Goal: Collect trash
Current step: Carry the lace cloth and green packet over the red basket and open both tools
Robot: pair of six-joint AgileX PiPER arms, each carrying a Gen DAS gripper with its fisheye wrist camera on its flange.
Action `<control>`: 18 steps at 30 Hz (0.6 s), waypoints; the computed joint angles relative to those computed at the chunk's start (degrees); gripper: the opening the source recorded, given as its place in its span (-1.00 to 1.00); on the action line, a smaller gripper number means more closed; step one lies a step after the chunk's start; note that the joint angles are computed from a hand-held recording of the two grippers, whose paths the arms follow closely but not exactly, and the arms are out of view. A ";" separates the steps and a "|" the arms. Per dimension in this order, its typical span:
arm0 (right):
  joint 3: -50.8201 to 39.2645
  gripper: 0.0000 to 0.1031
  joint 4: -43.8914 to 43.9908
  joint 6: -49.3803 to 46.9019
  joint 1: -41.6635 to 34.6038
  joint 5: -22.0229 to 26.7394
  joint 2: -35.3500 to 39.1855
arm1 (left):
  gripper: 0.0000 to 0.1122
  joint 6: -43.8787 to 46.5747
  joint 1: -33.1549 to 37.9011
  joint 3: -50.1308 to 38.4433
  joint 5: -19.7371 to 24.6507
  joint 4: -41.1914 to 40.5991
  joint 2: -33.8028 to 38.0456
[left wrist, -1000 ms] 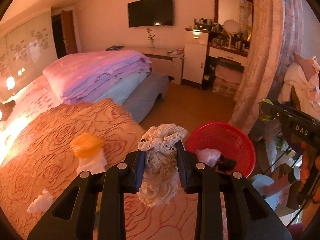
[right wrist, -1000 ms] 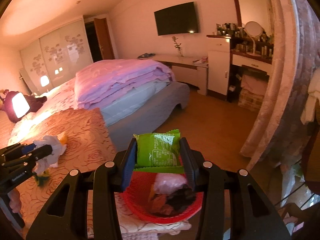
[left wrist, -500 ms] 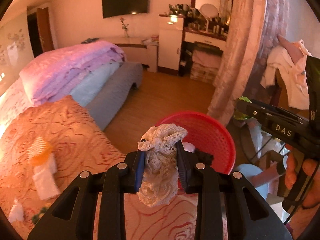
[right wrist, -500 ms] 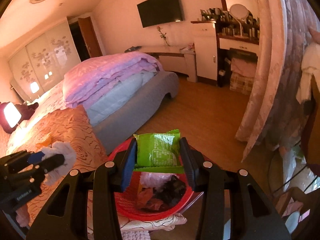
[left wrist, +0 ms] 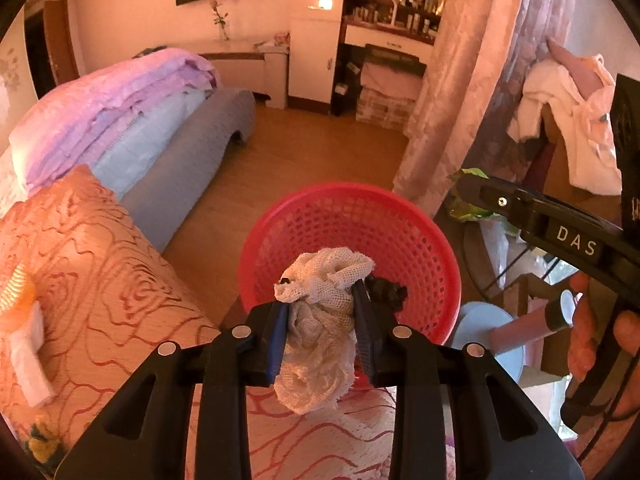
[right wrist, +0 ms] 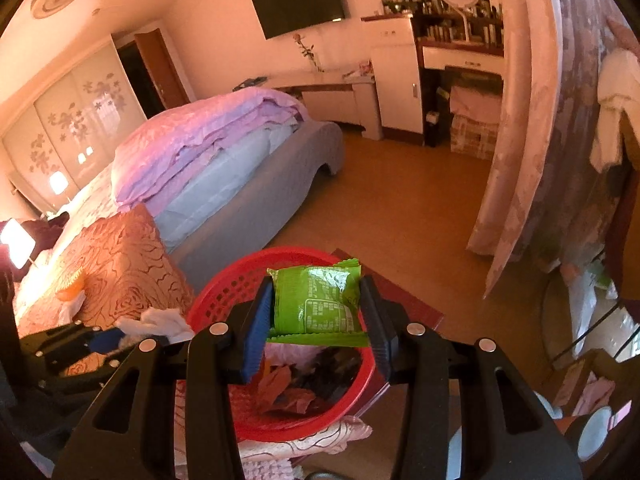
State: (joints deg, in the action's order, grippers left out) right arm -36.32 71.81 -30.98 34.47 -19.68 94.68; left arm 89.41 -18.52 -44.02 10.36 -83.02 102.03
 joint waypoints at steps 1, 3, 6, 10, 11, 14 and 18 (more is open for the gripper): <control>-0.13 -0.18 -0.50 0.71 0.09 0.18 0.41 | -0.47 0.01 -0.17 -0.33 -0.02 0.07 0.64; -0.80 -0.16 -1.72 2.10 0.01 1.12 1.60 | -0.41 -1.01 -0.63 -0.69 -0.17 1.02 1.37; -1.39 -0.05 -1.84 2.44 0.26 1.87 2.80 | -0.16 -4.04 -0.38 -1.08 0.40 3.73 1.96; -1.50 0.12 -2.47 3.78 0.44 2.04 3.58 | 0.13 -2.83 1.16 -0.47 1.77 2.25 1.23; -1.32 0.20 -2.90 4.34 0.34 2.06 3.50 | 0.18 -2.73 1.16 -0.40 1.71 1.96 1.09; -1.20 0.26 -1.81 3.88 0.54 1.68 3.42 | 0.28 -3.36 2.27 -0.25 2.31 2.14 0.61; -1.22 0.27 -0.33 2.65 1.01 1.21 3.20 | 0.30 -4.72 3.89 0.19 2.81 3.19 -0.11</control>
State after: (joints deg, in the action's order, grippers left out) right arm -37.55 71.48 -28.33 35.48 -18.47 97.88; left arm 84.69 -14.63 -43.83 13.17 -79.83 101.92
